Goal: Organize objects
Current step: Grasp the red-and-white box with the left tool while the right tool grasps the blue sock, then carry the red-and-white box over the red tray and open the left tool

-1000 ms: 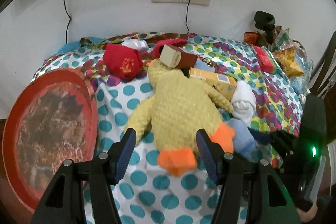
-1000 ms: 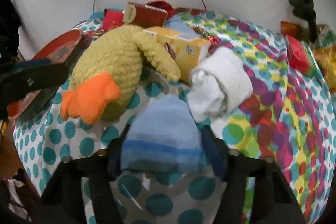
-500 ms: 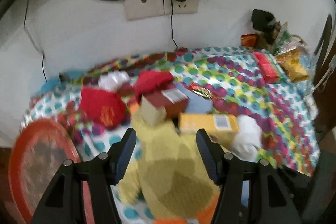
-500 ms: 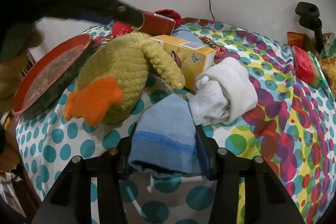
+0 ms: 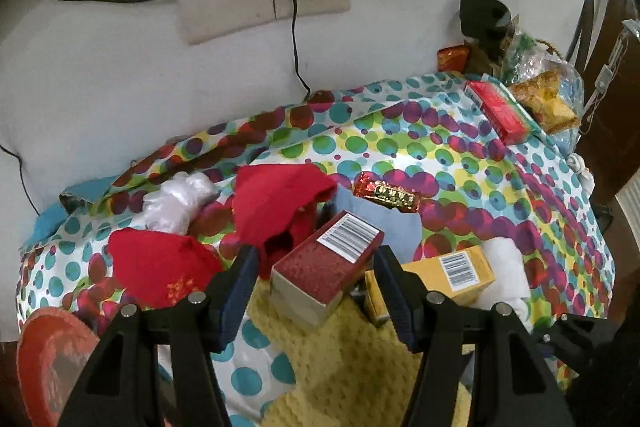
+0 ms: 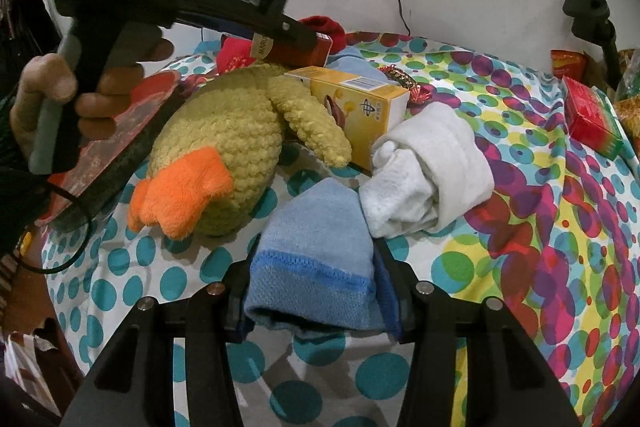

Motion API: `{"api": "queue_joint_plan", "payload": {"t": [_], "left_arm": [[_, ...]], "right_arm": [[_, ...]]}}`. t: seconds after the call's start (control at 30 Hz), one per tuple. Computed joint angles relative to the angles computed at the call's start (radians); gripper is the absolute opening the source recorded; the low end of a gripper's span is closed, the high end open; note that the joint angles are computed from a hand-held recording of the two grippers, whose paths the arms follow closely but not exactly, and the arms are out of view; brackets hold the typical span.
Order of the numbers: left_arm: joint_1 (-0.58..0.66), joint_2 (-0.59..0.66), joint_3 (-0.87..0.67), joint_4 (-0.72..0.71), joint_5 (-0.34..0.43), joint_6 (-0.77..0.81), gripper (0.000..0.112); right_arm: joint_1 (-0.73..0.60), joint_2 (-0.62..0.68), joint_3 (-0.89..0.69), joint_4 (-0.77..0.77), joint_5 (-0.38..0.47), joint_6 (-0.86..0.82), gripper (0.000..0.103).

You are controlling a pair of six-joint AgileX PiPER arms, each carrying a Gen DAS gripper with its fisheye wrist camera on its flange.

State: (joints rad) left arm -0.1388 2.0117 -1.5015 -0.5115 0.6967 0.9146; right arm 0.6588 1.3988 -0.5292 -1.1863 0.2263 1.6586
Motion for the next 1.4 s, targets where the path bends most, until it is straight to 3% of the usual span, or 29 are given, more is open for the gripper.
{"api": "queue_joint_plan", "payload": {"t": [0.2, 0.27, 0.3, 0.43, 0.67, 1.07, 1.4], "left_arm": [[-0.007, -0.024, 0.085, -0.062, -0.098, 0.069, 0.06], [-0.009, -0.031, 0.103, -0.054, -0.12, 0.06, 0.045], [-0.01, -0.035, 0.109, -0.041, -0.132, 0.039, 0.042], [0.023, -0.03, 0.09, -0.097, -0.087, 0.03, 0.036], [0.044, -0.058, 0.119, -0.141, -0.081, 0.054, 0.029], [0.074, -0.179, 0.227, -0.185, -0.088, 0.134, 0.029], [0.205, -0.266, 0.282, -0.187, -0.048, 0.169, 0.029]], "right_arm": [[0.009, 0.011, -0.006, -0.03, 0.009, 0.047, 0.046], [0.01, 0.013, -0.007, -0.03, 0.011, 0.047, 0.046], [0.009, 0.014, -0.008, -0.027, 0.011, 0.042, 0.046], [0.008, 0.013, -0.009, -0.016, 0.014, 0.027, 0.047], [0.015, 0.013, -0.01, -0.013, 0.022, 0.027, 0.048], [0.012, 0.01, -0.005, -0.018, 0.02, 0.024, 0.048], [0.017, 0.006, -0.008, 0.02, 0.04, -0.02, 0.048]]}}
